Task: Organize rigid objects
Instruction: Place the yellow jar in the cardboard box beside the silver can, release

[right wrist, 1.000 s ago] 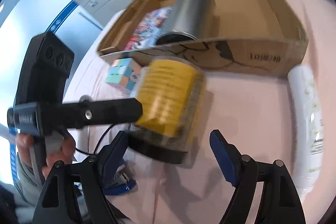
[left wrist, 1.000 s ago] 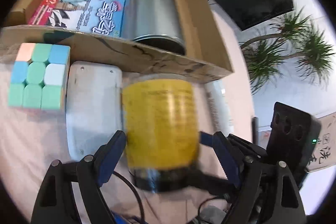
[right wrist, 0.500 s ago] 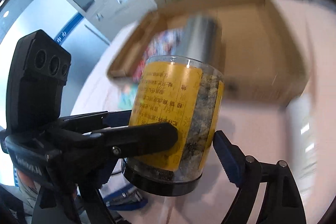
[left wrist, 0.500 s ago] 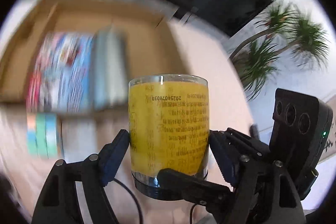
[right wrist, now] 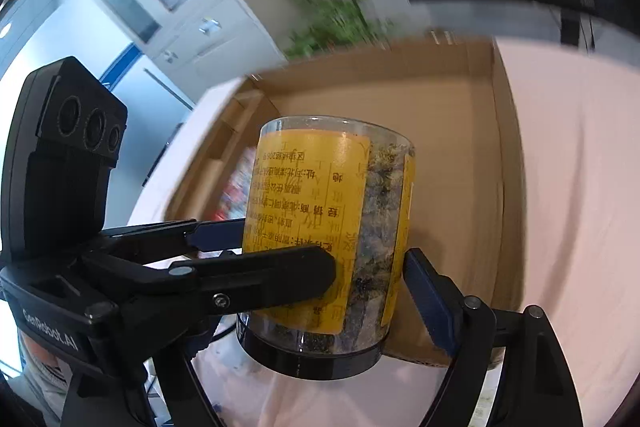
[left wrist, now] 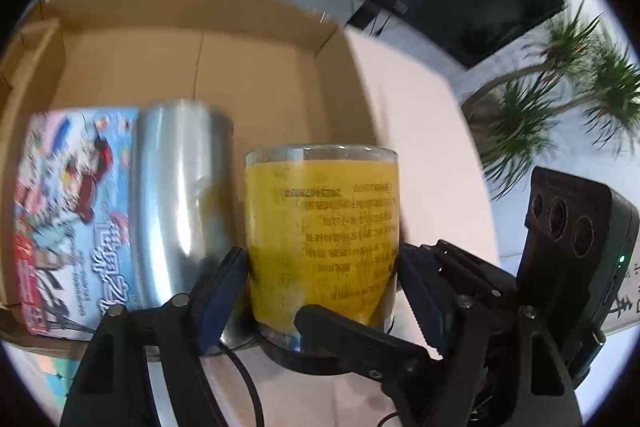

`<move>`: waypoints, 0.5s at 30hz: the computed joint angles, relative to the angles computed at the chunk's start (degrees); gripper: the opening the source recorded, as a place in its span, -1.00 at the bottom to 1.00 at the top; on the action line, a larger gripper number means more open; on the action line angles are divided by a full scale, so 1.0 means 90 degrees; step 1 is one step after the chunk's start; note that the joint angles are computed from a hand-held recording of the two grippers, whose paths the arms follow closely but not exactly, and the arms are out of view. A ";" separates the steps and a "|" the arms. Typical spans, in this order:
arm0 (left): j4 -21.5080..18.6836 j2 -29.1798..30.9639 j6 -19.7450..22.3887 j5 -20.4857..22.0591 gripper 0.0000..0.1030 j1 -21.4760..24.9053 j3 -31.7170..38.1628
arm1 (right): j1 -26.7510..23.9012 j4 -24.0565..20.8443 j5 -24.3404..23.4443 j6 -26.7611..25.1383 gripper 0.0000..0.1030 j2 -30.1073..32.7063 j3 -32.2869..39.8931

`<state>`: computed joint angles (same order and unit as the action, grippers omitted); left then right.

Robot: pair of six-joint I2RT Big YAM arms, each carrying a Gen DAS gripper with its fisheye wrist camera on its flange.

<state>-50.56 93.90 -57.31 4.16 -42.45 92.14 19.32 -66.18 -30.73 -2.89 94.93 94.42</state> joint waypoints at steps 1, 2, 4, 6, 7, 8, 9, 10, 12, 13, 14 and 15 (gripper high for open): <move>0.0065 0.0030 -0.0044 0.0059 0.46 0.0009 -0.0051 | -0.0017 0.0085 0.0055 0.0040 0.59 0.0006 -0.0132; 0.0069 0.0067 -0.0104 0.0074 0.43 0.0007 -0.0048 | -0.0015 0.0179 0.0095 0.0109 0.60 0.0013 -0.0221; -0.0012 0.0098 -0.0172 -0.0007 0.31 -0.0019 -0.0006 | -0.0001 0.0197 0.0214 0.0214 0.60 0.0092 -0.0236; -0.0053 0.0112 -0.0140 -0.0096 0.31 -0.0081 0.0050 | 0.0084 0.0143 0.0542 0.0360 0.65 0.0226 -0.0190; -0.0040 0.0048 -0.0122 -0.0182 0.31 -0.0117 -0.0002 | 0.0105 0.0158 0.0678 0.0381 0.65 0.0228 -0.0238; -0.0038 -0.0040 -0.0109 -0.0316 0.31 -0.0158 -0.0065 | 0.0120 0.0181 0.0671 0.0379 0.66 0.0223 -0.0260; -0.0076 -0.0166 -0.0107 -0.0502 0.31 -0.0209 -0.0141 | 0.0112 0.0194 0.0623 0.0309 0.66 0.0164 -0.0303; -0.0070 -0.0298 -0.0057 -0.0596 0.31 -0.0213 -0.0248 | 0.0109 0.0296 0.0613 0.0261 0.66 0.0009 -0.0427; 0.0036 -0.0678 0.0168 -0.1004 0.31 -0.0305 -0.0535 | 0.0006 0.0686 0.0560 0.0185 0.74 -0.0626 -0.0947; -0.0033 -0.0826 0.0290 -0.1273 0.31 -0.0416 -0.0596 | -0.0108 0.0908 0.0470 0.0099 0.79 -0.1073 -0.1312; -0.0106 -0.1012 0.0461 -0.1609 0.35 -0.0570 -0.0699 | -0.0214 0.1066 0.0434 0.0043 0.90 -0.1438 -0.1603; -0.0219 -0.1170 0.0606 -0.1966 0.35 -0.0742 -0.0792 | -0.0367 0.1302 0.0502 -0.0034 0.98 -0.1819 -0.1966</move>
<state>-52.53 83.37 -51.86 -13.53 -49.12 85.01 16.01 -54.46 -26.21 -3.19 78.57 76.73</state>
